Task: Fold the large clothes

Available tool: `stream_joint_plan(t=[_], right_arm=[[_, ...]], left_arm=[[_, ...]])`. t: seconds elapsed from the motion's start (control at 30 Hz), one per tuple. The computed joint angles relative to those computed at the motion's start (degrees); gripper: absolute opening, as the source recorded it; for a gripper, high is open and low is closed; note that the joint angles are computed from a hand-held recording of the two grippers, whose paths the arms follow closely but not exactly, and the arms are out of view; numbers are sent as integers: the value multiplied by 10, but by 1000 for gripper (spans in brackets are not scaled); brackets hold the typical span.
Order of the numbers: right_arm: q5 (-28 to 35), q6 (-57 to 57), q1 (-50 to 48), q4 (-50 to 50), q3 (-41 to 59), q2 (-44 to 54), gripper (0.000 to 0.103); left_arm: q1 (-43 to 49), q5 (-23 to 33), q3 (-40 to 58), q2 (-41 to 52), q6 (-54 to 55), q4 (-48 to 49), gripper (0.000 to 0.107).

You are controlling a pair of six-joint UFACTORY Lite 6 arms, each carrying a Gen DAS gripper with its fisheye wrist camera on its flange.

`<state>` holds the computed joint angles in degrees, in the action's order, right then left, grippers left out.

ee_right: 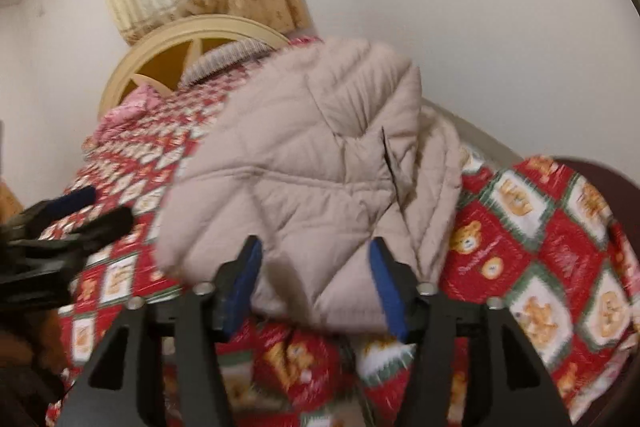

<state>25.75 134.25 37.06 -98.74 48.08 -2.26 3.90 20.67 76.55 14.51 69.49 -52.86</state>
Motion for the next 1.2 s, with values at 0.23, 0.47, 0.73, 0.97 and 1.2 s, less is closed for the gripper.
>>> stream_joint_plan(t=[0.23,0.47,0.73,0.97,1.2], right_arm=[[312,-128,231,162,-61,-151,98],[383,-73,267,112,-14,-110,103],[416,-67,292,115,10,-63,103],[433,-52,297,119,2,-72,103],[430,-46,295,121,1,-72,103]], left_arm=[[5,-34,-64,-80,-69,29,102],[40,-13,-118,-162,30,-59,102],[44,-31,-155,-212,113,-133,102],[47,-22,-157,-219,98,-121,102],[41,-26,-169,-232,114,-131,102]])
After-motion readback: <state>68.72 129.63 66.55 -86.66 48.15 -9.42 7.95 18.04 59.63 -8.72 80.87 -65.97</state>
